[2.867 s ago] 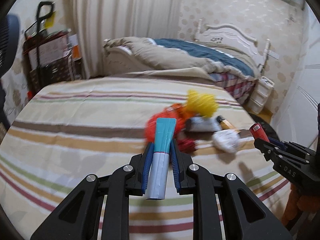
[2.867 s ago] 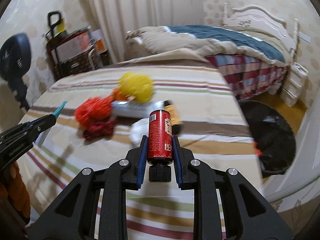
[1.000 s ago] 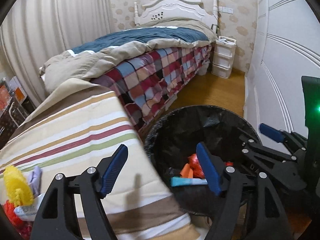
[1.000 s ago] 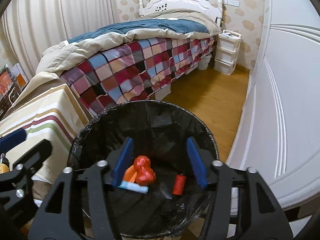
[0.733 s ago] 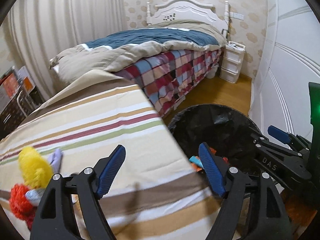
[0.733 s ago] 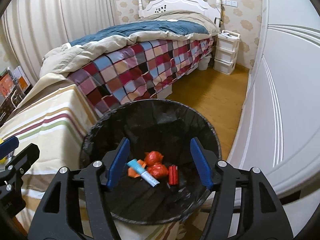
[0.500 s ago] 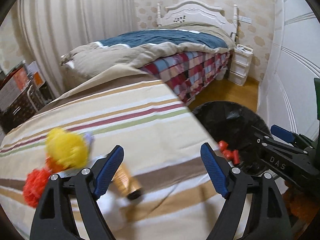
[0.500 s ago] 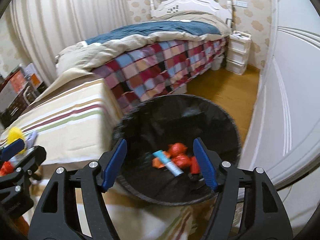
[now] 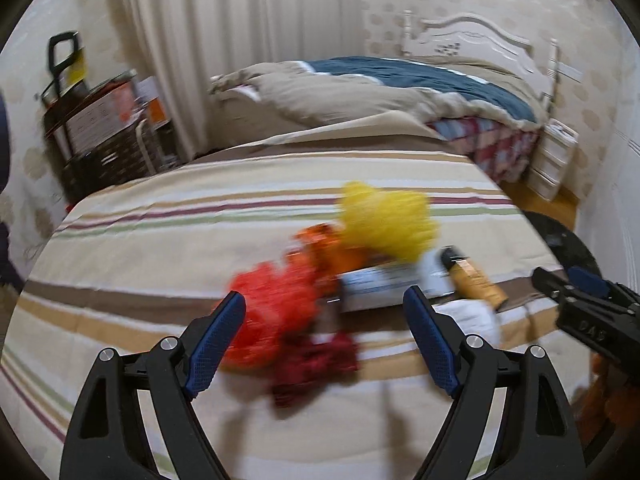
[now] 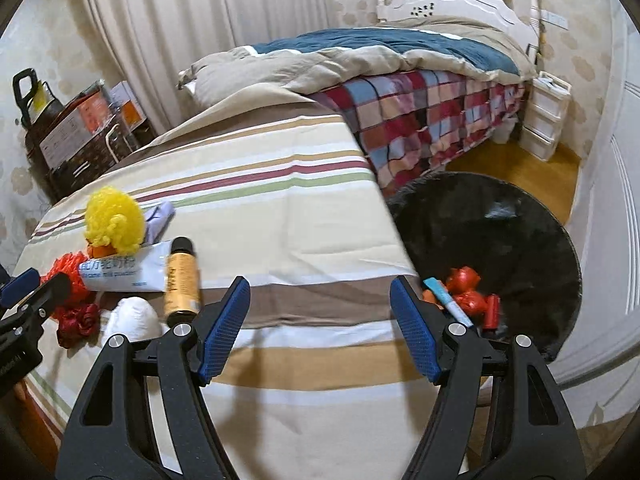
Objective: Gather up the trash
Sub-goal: 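Move both tools back to the table toward the red mesh net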
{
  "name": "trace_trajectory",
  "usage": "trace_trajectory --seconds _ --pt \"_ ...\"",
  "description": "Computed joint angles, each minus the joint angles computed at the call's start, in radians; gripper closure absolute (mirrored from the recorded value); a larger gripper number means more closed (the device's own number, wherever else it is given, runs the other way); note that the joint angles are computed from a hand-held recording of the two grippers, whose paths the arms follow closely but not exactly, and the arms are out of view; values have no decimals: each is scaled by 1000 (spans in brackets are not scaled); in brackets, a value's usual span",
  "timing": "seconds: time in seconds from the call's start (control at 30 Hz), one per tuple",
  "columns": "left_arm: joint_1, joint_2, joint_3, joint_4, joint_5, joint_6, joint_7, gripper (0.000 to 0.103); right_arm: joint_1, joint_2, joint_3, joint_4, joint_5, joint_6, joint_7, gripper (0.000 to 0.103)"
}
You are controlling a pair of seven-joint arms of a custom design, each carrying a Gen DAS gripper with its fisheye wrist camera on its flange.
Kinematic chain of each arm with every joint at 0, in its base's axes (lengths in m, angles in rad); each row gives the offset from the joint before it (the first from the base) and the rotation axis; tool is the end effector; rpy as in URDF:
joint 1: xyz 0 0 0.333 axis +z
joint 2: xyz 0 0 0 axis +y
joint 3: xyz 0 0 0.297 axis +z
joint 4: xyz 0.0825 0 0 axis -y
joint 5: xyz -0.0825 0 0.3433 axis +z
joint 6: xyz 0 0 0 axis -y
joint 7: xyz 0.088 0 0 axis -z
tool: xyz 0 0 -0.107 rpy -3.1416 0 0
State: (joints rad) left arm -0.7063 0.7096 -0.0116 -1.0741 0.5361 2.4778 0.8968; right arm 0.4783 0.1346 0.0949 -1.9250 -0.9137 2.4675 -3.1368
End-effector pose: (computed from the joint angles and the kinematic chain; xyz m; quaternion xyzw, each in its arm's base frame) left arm 0.5622 -0.4890 0.4863 -0.5279 0.7514 -0.3071 0.2499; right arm 0.4929 0.3174 0.4643 -0.5159 0.7672 -0.2678 0.2712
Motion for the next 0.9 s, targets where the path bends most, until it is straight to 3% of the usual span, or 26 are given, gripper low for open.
trace_trajectory --seconds 0.1,0.27,0.53,0.7,0.9 --pt "16 -20 7 -43 1 1 -16 22 6 31 4 40 24 -7 -44 32" --pt "68 -22 -32 -65 -67 7 19 22 17 56 -6 67 41 -2 -74 32" --pt "97 9 -44 -32 -139 -9 90 23 34 98 -16 121 81 2 -144 32" --pt "124 19 -73 -23 -214 -12 156 44 47 124 -25 156 94 2 -179 32" --pt "111 -1 -53 -61 -216 23 161 49 65 142 -37 184 88 -1 -192 32"
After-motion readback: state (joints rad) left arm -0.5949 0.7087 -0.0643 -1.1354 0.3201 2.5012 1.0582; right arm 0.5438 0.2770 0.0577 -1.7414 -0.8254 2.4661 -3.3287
